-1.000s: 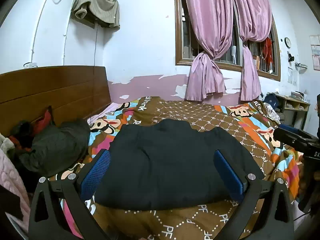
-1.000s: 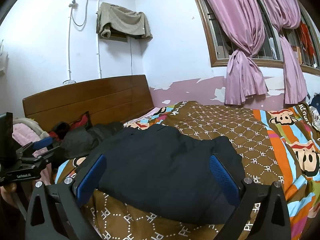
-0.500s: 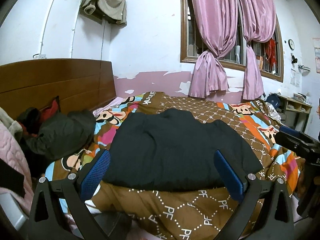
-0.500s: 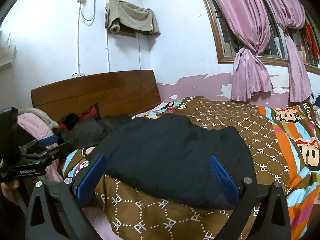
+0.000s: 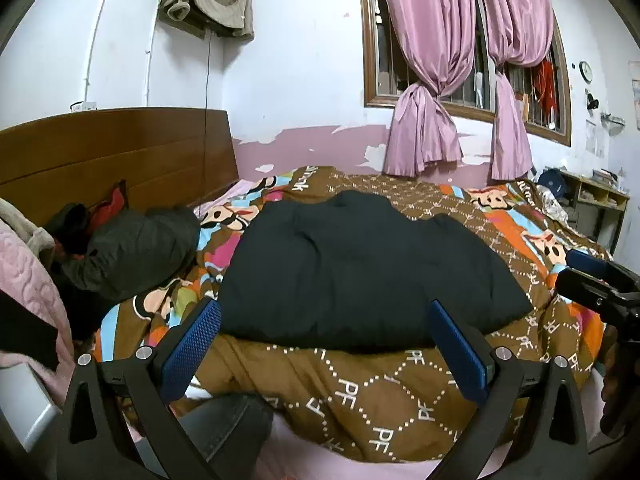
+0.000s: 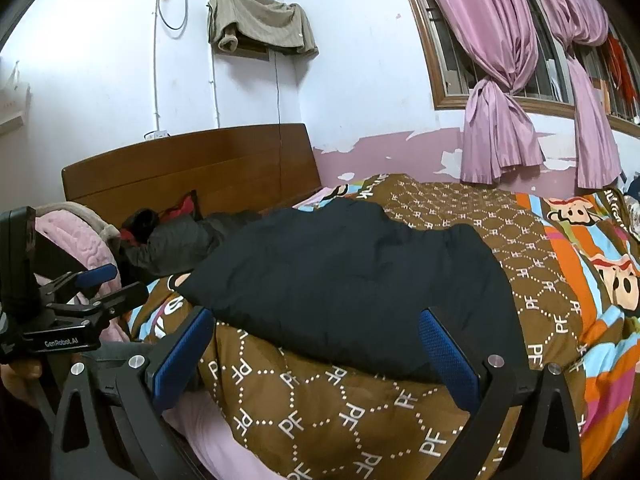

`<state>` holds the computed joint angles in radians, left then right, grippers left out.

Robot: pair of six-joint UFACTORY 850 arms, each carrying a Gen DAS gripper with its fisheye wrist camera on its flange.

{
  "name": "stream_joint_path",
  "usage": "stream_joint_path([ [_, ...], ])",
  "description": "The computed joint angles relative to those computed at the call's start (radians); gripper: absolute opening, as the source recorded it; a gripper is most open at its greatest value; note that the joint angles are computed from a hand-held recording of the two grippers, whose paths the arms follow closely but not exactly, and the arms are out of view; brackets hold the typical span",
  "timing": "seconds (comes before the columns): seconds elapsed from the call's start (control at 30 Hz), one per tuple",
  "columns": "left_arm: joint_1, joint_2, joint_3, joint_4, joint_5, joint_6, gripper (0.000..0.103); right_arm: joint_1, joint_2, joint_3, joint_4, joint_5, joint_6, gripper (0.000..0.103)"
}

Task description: Fold large clothes

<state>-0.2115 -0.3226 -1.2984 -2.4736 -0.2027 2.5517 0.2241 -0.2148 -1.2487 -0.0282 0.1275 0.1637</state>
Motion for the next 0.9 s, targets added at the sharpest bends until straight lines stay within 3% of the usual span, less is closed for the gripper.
stream_joint_path([
  [0.2, 0.001, 0.003, 0.024, 0.021, 0.011, -0.012, 0.101, 0.004, 0.005, 0.025, 0.142, -0.012, -0.11, 0.103],
  [0.4, 0.0, 0.005, 0.036, 0.066, 0.016, -0.07, 0.101, 0.01, -0.011, 0.028, 0.505, -0.03, -0.456, 0.103],
  [0.6, -0.007, -0.004, 0.033, 0.026, 0.043, -0.011, 0.101, 0.007, -0.014, 0.029, 0.525, -0.038, -0.47, 0.103],
  [0.9, -0.002, -0.013, 0.034, 0.076, 0.046, -0.048, 0.101, 0.005, -0.015, 0.028, 0.537, -0.044, -0.477, 0.103],
])
